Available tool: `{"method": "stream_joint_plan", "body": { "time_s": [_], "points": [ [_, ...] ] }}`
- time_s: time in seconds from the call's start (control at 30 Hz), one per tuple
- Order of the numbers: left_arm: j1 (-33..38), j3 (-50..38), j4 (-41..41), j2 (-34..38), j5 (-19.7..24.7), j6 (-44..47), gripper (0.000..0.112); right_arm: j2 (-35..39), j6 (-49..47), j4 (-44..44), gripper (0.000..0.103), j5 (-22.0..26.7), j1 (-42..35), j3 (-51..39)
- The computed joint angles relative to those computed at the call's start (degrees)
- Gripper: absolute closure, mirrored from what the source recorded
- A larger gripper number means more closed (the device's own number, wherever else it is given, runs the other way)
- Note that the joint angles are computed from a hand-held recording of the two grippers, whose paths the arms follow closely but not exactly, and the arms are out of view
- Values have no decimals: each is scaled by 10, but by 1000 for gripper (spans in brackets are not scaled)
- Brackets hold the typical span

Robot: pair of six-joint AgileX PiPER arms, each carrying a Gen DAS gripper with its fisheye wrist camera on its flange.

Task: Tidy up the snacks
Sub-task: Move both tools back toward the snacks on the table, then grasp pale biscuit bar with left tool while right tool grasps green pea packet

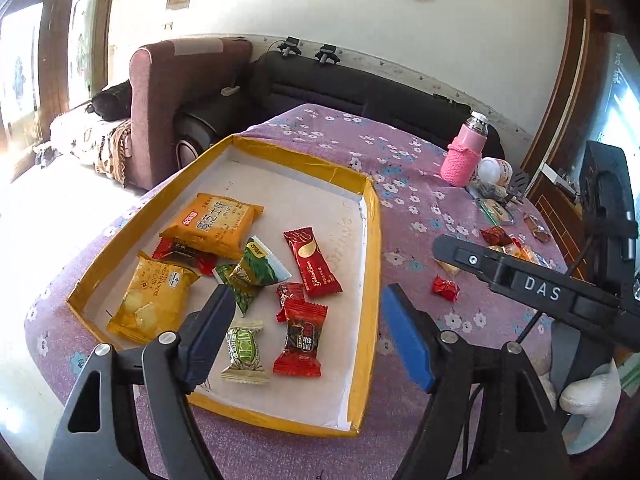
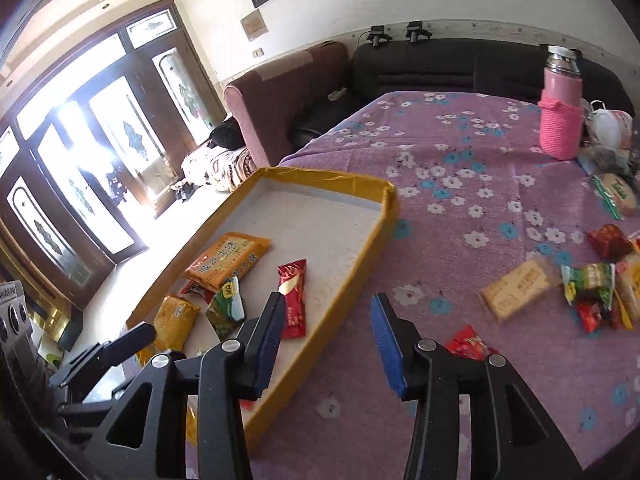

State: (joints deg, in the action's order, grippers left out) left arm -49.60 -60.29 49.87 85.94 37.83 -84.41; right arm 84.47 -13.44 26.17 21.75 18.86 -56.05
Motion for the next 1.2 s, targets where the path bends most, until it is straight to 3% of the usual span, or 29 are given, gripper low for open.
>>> {"method": "stream_joint_plan", "body": {
  "time_s": [0.27,0.47,0.6,0.73,0.8,0.83,0.87,0.9,1.0,1.07,1.2],
  "points": [
    [-79,-72,15,41,122,29,36,-104,-171,142,56,33,-139,99],
    [-103,-108,10,51,143,62,36,-148,-263,212,55,114,-285,96],
    [-116,-160,62,26,204,91,36,-176,-273,208,55,196,-406,19],
    [-130,-247,153,11,289,135,35,-158,-251,204,54,271,-497,-138],
    [-134,-263,206,0,303,124,23,-136,-221,191,49,279,-516,-212],
    [-132,-253,228,-17,282,108,19,-124,-212,187,44,279,-521,-236],
    [-117,-238,227,-39,239,94,9,-113,-207,185,37,282,-523,-251],
    [-94,-221,203,-62,182,83,9,-100,-204,183,35,284,-521,-257],
    [-13,-194,42,-70,23,129,9,-71,-217,191,35,282,-501,-208],
    [15,-209,-44,-31,5,211,9,-42,-231,188,36,253,-467,-146],
    [22,-230,-107,37,-19,281,9,46,-263,223,45,208,-423,-76]
  ]
}}
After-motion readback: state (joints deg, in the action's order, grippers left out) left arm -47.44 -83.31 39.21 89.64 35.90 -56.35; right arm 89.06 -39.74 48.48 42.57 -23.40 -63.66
